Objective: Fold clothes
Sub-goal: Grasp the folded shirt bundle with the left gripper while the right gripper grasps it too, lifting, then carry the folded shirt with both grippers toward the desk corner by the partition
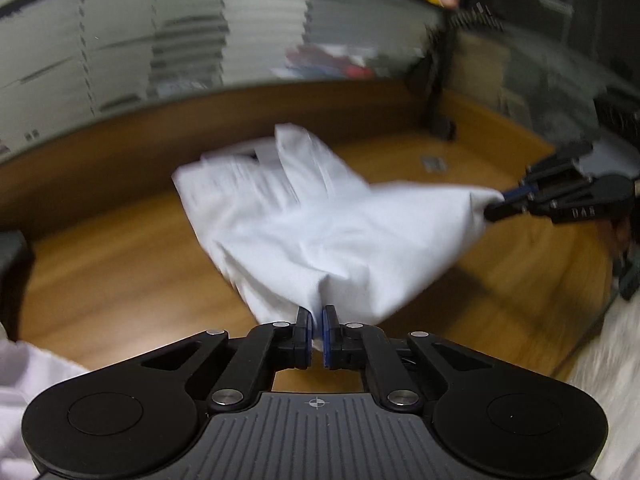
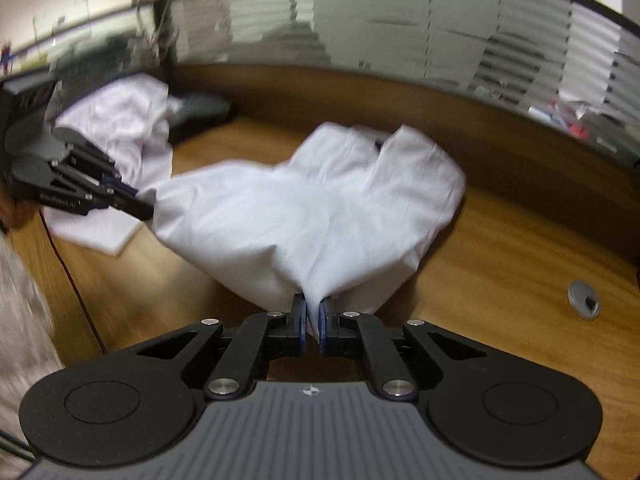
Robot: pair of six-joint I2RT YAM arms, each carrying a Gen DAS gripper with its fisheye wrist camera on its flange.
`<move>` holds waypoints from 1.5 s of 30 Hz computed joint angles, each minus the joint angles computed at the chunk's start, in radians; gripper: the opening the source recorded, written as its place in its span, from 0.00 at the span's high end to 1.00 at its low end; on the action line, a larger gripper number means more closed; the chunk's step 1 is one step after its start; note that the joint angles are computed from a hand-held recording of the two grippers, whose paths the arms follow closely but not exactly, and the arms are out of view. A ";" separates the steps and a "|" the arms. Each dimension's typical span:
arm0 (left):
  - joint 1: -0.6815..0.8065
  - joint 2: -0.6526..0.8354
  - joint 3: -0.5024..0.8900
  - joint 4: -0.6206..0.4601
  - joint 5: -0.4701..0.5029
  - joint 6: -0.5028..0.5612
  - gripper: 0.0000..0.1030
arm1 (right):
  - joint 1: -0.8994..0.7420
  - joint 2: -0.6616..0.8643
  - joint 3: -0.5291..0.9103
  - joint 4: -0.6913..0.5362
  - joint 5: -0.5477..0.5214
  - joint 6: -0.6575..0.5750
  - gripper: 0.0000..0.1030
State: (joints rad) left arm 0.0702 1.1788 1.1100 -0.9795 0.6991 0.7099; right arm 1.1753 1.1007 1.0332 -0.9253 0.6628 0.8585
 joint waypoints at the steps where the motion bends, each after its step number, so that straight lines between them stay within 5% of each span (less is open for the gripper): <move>1: -0.007 0.023 0.029 0.022 0.004 -0.044 0.93 | -0.036 -0.013 0.010 0.020 -0.011 -0.038 0.94; 8: -0.070 0.246 0.243 0.236 0.004 -0.399 0.93 | -0.369 -0.040 0.058 0.227 -0.151 -0.274 0.94; 15: -0.180 0.593 0.582 0.321 -0.140 -0.631 0.92 | -0.715 0.173 0.204 0.371 -0.339 -0.391 0.93; 29: -0.318 1.186 1.213 0.185 -0.460 -0.660 0.85 | -1.028 0.783 0.609 0.387 -0.486 -0.546 0.85; 32: -0.299 1.204 1.233 0.180 -0.431 -0.677 0.79 | -1.035 0.852 0.651 0.378 -0.482 -0.576 0.82; 36: -0.249 1.122 1.126 0.238 -0.343 -0.746 0.43 | -1.040 0.863 0.693 0.347 -0.462 -0.583 0.65; 40: -0.174 0.948 0.862 0.354 -0.188 -0.770 0.37 | -1.027 0.802 0.679 0.329 -0.428 -0.584 0.41; 45: -0.127 0.814 0.601 0.377 -0.078 -0.707 0.28 | -0.982 0.674 0.582 0.318 -0.408 -0.536 0.26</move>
